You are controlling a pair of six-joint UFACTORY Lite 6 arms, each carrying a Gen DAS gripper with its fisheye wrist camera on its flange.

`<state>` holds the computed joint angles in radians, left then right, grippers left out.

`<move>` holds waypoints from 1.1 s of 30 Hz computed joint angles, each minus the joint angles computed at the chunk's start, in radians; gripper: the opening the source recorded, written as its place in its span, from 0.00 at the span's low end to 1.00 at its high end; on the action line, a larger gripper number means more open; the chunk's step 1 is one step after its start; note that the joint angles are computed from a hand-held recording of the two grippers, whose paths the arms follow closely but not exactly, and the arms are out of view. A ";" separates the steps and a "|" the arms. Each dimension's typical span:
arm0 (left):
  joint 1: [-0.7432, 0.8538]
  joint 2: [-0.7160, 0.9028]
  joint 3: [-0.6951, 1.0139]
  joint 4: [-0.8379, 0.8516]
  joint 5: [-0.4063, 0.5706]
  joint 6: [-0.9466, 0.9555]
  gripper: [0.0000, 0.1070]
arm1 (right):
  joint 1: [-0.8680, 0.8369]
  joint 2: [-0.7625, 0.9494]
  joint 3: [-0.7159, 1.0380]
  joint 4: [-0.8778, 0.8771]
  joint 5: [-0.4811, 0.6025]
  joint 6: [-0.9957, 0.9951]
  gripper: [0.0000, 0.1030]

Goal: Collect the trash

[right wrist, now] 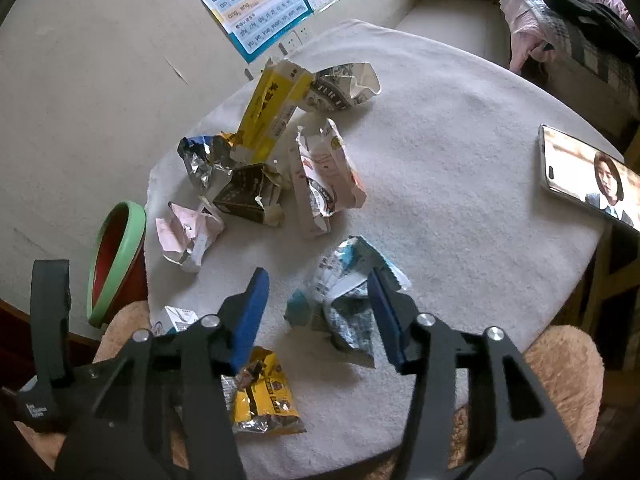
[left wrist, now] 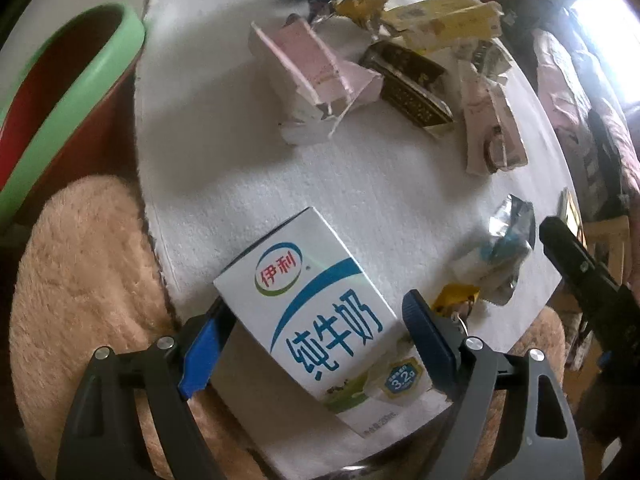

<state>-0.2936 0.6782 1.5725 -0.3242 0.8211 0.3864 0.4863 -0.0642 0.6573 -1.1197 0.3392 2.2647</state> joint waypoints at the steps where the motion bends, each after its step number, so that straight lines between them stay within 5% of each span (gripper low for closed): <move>1: -0.001 -0.006 -0.004 0.001 -0.007 0.006 0.69 | -0.002 -0.002 -0.004 -0.001 -0.003 0.006 0.54; 5: -0.003 0.000 0.030 -0.008 -0.025 0.072 0.58 | -0.021 -0.008 -0.029 -0.029 -0.029 0.065 0.57; 9: -0.042 -0.001 0.061 0.049 -0.078 0.149 0.58 | -0.032 -0.002 -0.036 -0.018 -0.045 0.066 0.62; 15: -0.024 -0.111 -0.038 0.021 -0.116 0.166 0.67 | -0.039 0.009 -0.036 -0.008 -0.068 0.058 0.62; 23: 0.030 -0.039 0.006 0.010 -0.054 0.104 0.69 | -0.046 0.049 -0.011 0.051 -0.093 -0.017 0.62; 28: -0.003 -0.033 -0.014 0.017 -0.127 0.108 0.72 | -0.056 0.085 0.007 0.100 -0.122 -0.078 0.62; 30: -0.038 -0.028 -0.033 0.081 -0.172 0.079 0.70 | -0.057 0.094 0.013 0.111 -0.126 -0.095 0.62; 33: -0.032 -0.008 -0.034 0.055 -0.139 0.107 0.53 | -0.063 0.103 0.013 0.125 -0.139 -0.110 0.62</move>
<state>-0.3260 0.6704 1.5385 -0.2693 0.6825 0.4934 0.4230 0.0388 0.6701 -0.9948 0.1997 2.1546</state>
